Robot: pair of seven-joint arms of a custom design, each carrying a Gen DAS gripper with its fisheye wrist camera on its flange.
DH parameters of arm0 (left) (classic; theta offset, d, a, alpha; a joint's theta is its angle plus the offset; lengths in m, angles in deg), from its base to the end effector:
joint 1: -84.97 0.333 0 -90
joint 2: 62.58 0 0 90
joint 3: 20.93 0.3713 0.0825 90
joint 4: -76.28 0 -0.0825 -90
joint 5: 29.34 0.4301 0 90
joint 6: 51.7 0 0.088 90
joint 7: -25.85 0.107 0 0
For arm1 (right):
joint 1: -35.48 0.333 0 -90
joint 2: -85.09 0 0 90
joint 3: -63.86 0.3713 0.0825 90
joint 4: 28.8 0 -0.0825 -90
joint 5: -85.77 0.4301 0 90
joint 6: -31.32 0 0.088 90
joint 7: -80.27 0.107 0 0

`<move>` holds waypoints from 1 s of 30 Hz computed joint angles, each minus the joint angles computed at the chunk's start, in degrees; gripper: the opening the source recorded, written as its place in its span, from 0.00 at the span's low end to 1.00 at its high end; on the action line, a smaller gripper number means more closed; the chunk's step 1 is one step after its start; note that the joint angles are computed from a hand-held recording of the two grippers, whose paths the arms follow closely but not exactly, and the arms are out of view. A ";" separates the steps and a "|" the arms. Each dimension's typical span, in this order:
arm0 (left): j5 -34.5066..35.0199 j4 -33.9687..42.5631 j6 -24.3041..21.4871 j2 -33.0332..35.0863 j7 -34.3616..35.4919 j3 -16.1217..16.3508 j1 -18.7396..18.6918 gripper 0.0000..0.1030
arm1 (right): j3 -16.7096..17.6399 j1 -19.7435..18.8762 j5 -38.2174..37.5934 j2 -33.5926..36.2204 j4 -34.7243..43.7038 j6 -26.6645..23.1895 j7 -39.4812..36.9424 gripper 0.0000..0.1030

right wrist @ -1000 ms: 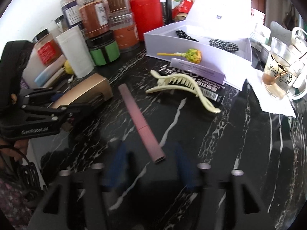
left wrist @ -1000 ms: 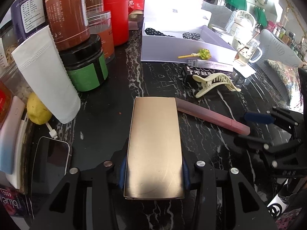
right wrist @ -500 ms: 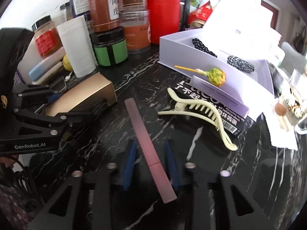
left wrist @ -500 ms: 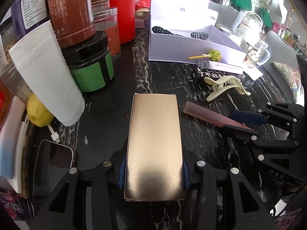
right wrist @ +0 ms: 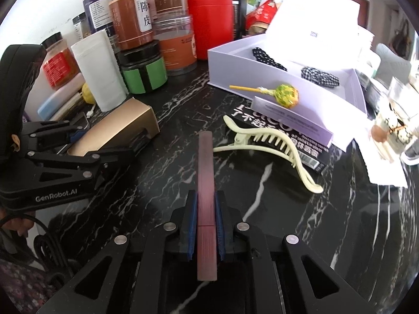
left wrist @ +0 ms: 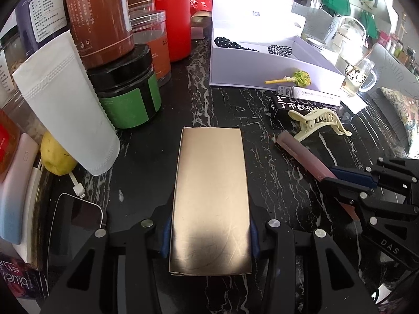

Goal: Organize rigid objects
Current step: 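Carry the gold box and pink tube up over the open white box with both grippers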

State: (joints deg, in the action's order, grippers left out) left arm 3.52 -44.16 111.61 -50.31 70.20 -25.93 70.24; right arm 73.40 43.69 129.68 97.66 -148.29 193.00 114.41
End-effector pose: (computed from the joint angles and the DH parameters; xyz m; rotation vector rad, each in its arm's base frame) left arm 0.6084 -0.2465 0.3946 -1.8521 1.9422 -0.6159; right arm 0.6364 0.1624 0.3913 -2.2223 1.1749 -0.3004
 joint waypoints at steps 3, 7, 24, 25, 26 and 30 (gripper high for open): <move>-0.29 -0.24 0.15 -0.31 0.40 -0.25 -0.02 0.42 | 0.23 -0.43 1.68 -0.96 -0.86 -0.16 -1.09 0.13; 0.12 -0.63 0.45 -0.97 0.22 -0.47 -0.32 0.42 | -0.14 -0.17 3.92 -2.39 -2.21 0.36 -2.23 0.13; 2.25 -0.53 0.68 -2.24 -0.90 -1.92 -1.91 0.42 | -3.91 1.80 13.12 -8.26 -8.88 2.80 -5.26 0.13; 2.31 -0.52 0.78 -2.26 -0.75 -2.03 -1.97 0.42 | -4.08 1.92 13.55 -8.47 -9.22 3.12 -5.39 0.13; 2.26 -0.28 0.75 -2.12 -0.44 -2.17 -2.02 0.42 | -4.22 2.02 14.05 -8.73 -9.63 3.42 -5.62 0.13; 2.30 0.71 1.16 -1.57 0.20 -2.26 -2.56 0.42 | -4.94 2.32 15.13 -9.44 -10.52 3.54 -5.33 0.13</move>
